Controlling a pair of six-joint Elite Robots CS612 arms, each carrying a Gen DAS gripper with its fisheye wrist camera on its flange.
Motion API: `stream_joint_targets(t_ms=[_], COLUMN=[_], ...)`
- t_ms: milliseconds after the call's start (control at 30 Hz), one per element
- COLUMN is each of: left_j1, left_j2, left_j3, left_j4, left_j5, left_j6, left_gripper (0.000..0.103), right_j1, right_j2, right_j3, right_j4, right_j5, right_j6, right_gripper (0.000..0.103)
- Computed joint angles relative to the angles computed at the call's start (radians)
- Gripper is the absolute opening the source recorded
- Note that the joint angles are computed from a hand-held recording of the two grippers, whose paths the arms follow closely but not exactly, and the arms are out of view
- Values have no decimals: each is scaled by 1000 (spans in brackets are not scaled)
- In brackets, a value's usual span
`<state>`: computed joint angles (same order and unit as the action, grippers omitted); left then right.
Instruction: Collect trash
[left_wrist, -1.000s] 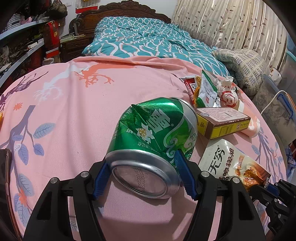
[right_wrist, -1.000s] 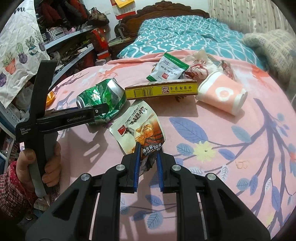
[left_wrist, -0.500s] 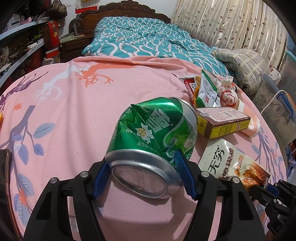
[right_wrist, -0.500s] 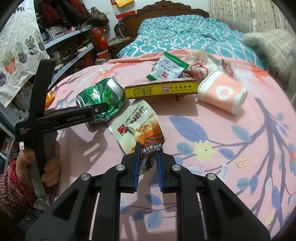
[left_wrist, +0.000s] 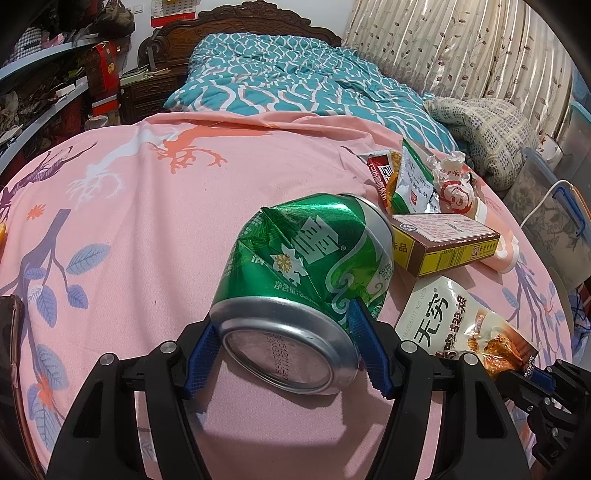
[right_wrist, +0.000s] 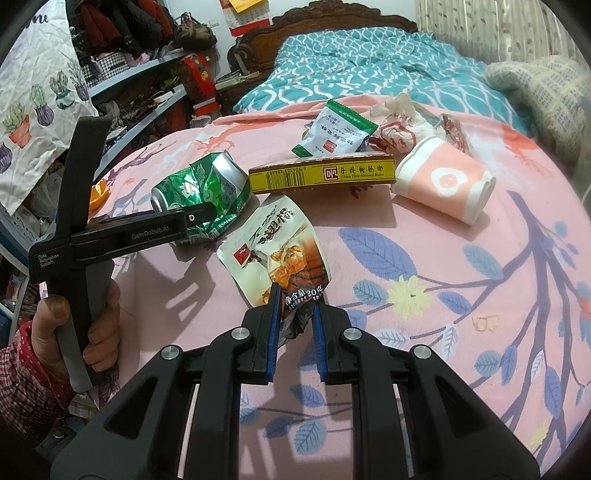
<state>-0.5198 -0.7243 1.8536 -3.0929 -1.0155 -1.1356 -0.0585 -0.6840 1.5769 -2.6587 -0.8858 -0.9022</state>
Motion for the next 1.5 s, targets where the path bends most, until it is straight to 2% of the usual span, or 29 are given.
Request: stream_joint_targets(t_ms=[367,567,700,800,900,1033,1167,1367,1500], left_j1=[-15,-28,-46,-55,-60,-54,-45,-26,-14], left_j2=[-19,-51,-81,-87,-78,-42,-2,93,192], left_j3=[35,88,113,100,65,-11,-103,-323,-550], left_j4=[4,-43,-83,-121,-146,-204,-209,-158,-51], left_j5=[5,8,54,71,59,-17,-96,-237,-358], left_j6=[-61,-107,-97,-33,42,167,272,456,577], left_gripper=[62,61,61,61,61,61,61,61,61], right_j1=[-22,-50,-68,-83,-105,-139,-170,-214,-240], right_j2=[16,31,39,43,50,70,91,136,177], right_j3=[-39,-74,-87,-89,-89,-108,-131,-184,-248], right_j4=[59,114,142,134,98,53,-14,-159,-226], right_j5=[15,51,69,72,70,81,92,85,51], right_j6=[27,63,74,89,142,256,373,579,718], right_gripper=[18,18,18,17,17,16,16,16,16])
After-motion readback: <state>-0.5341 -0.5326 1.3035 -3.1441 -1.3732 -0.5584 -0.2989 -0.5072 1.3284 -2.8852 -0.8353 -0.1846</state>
